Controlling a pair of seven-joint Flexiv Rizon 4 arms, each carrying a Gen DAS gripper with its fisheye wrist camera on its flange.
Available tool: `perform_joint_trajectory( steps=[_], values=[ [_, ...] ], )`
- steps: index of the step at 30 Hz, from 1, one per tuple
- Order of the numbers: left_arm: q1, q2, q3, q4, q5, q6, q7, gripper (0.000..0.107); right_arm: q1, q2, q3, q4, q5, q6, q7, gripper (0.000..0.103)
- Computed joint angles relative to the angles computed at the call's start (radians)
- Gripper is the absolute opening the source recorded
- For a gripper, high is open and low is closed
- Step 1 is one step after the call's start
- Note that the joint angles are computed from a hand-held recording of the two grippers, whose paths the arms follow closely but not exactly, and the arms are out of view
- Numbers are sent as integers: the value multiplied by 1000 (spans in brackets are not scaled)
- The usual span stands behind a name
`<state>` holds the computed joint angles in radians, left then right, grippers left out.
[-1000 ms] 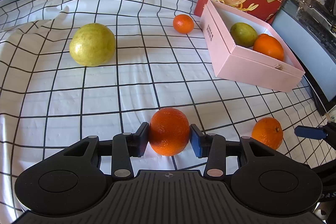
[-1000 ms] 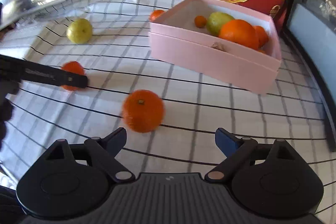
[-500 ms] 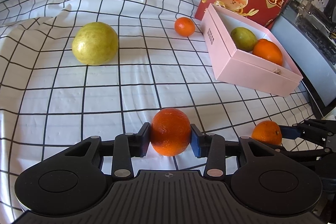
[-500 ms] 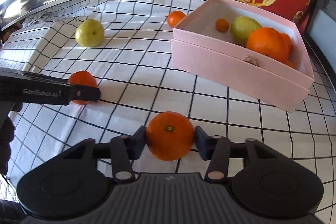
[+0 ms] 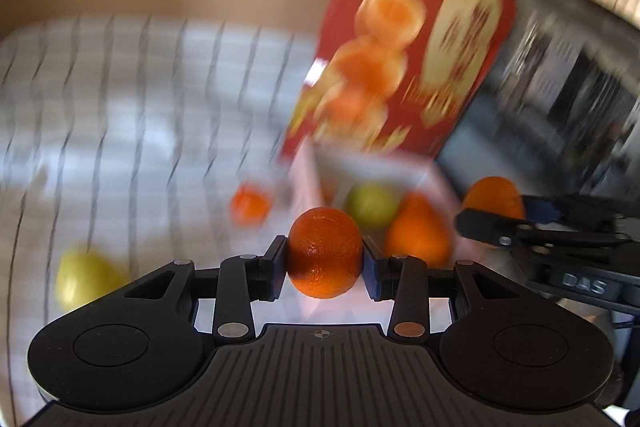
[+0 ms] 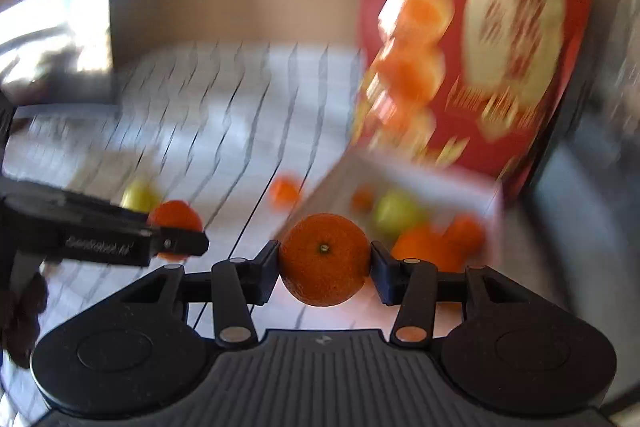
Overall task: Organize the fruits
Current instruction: 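Carry both mandarins over the pink box and release them inside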
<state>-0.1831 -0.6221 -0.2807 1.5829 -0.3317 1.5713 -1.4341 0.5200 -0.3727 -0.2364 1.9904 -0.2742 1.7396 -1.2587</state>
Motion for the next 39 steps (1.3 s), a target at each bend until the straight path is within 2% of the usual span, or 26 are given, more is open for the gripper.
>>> perform_joint_trajectory(
  steps=[4, 7, 9, 12, 17, 21, 23, 25, 31, 37, 39],
  values=[
    [-39, -61, 5, -157, 21, 18, 21, 43, -77, -25, 32, -127, 2, -28, 23, 47],
    [-63, -103, 3, -249, 30, 3, 40, 43, -99, -43, 17, -194, -13, -52, 52, 47],
    [-84, -127, 17, -298, 34, -34, 51, 43, -142, -54, 47, -226, -23, -64, 58, 47],
    [-119, -167, 56, -373, 32, -140, 54, 43, -190, -75, 83, -264, -38, -97, 68, 47],
    [-152, -227, 101, -447, 33, -263, 35, 44, -261, -110, 160, -303, -46, -155, 77, 47],
    [-162, -255, 138, -468, 46, -342, -5, 44, -286, -125, 189, -300, -54, -181, 73, 47],
    [-169, -264, 160, -478, 56, -361, -41, 48, -289, -127, 194, -295, -57, -189, 72, 47],
    [-165, -263, 161, -466, 61, -347, -67, 48, -287, -130, 194, -291, -62, -196, 73, 47],
    [-115, -210, 82, -342, 32, -208, -45, 48, -267, -134, 178, -278, -88, -199, 74, 47],
    [-40, -91, 12, -85, -8, -5, -69, 48, -267, -148, 197, -291, -96, -207, 59, 47],
    [-33, -49, 32, -6, -4, 29, -90, 48, -270, -156, 208, -300, -95, -214, 50, 47]
  ],
)
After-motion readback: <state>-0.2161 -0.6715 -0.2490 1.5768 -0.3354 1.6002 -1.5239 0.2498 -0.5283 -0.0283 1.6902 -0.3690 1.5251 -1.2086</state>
